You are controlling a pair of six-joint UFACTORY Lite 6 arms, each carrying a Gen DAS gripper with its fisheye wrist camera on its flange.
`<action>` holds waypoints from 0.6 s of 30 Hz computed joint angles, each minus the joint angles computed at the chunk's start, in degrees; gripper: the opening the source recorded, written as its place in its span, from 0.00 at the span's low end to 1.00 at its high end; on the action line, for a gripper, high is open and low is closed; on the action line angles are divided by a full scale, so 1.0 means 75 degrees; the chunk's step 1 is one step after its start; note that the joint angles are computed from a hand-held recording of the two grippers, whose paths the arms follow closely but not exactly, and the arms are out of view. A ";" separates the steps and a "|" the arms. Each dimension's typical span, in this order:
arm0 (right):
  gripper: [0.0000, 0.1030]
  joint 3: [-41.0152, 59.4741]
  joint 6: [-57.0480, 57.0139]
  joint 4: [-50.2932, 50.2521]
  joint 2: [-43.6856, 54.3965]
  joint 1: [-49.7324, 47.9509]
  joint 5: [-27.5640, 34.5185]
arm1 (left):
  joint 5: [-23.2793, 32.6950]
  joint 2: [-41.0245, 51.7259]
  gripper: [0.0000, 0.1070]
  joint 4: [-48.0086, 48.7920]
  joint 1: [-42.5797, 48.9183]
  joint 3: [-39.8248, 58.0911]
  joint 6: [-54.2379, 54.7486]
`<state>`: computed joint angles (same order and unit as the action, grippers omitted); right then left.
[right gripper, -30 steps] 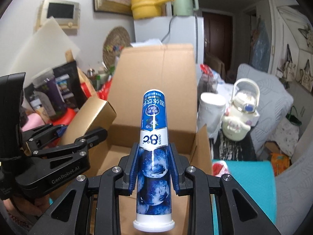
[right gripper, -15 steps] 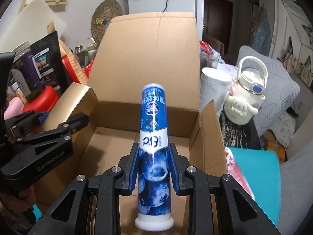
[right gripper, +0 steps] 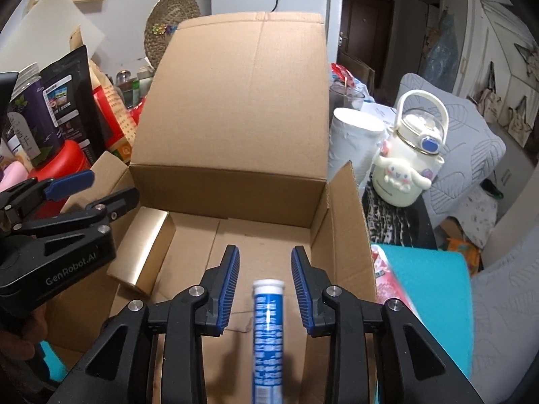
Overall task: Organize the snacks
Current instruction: 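Open both grippers to drop the gold box and tube into the cardboard box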
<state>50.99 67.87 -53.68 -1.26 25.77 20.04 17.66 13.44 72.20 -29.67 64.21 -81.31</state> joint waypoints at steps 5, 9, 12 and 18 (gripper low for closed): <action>0.31 -0.0254 -0.0143 0.0234 -0.0520 0.0044 0.0173 | -0.0036 -0.0398 0.64 0.0073 -0.0168 -0.0266 -0.0094; 0.31 -0.0515 -0.0099 0.0255 -0.1204 0.0240 0.0570 | 0.0033 -0.0857 0.64 0.0204 -0.0394 -0.0568 -0.0242; 0.31 -0.0670 -0.0068 0.0286 -0.1712 0.0431 0.0920 | 0.0125 -0.1254 0.64 -0.0028 -0.0602 -0.0748 0.0024; 0.31 -0.0904 -0.0068 0.0511 -0.2781 0.0988 0.1656 | 0.0478 -0.2406 0.64 -0.0275 -0.1047 -0.1323 0.0269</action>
<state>44.21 67.36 -49.85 -22.12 33.19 32.46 21.24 -4.61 70.14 -37.52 54.28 -79.29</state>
